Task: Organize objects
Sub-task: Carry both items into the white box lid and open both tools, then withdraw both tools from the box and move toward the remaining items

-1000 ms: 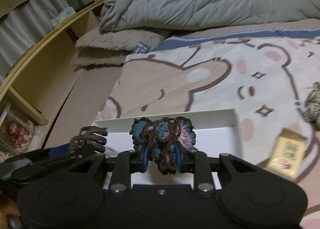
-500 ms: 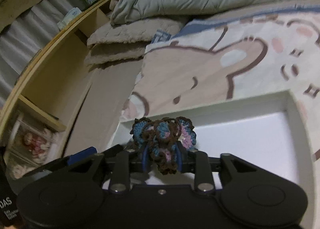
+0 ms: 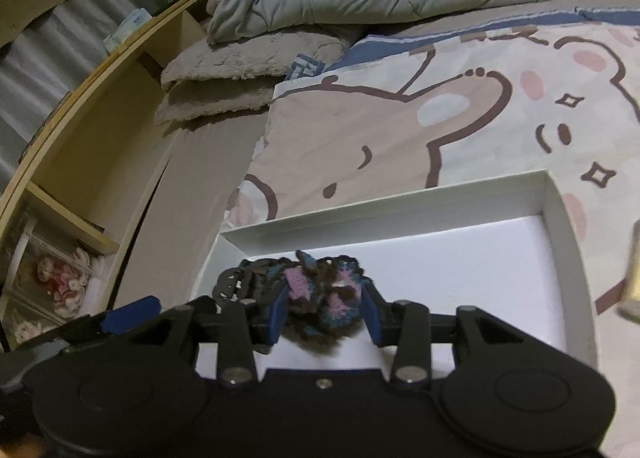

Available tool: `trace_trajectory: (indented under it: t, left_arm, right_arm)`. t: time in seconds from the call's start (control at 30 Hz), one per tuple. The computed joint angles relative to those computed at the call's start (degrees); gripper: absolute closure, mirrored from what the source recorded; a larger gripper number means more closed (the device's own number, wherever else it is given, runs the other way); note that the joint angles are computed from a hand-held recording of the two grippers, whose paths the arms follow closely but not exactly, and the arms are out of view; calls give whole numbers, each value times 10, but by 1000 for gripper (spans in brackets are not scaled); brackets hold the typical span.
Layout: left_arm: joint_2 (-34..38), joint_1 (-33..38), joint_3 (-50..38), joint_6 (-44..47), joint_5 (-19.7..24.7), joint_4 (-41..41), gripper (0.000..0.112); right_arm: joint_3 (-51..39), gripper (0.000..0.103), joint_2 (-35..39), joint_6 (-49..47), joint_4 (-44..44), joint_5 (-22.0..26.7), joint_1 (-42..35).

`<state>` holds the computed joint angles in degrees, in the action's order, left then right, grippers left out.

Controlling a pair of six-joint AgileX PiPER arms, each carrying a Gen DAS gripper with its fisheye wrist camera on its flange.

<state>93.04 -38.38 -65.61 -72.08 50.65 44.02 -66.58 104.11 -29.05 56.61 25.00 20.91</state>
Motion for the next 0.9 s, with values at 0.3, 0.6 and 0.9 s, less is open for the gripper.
trace_trajectory:
  t: [0.3,0.6,0.9]
  left_arm:
    - [-22,-30,-9,-27,37,-9,43]
    - [-29,-82,-35,-51,94,-9,42]
    - [-29,-134,-65,-64,144,-17,30]
  right_arm:
    - [35,61,-45,-48,4,1,-29]
    - [74,61,-97,-93,-1,13,-71]
    - [112,56,-142,-131,-13,27,-112]
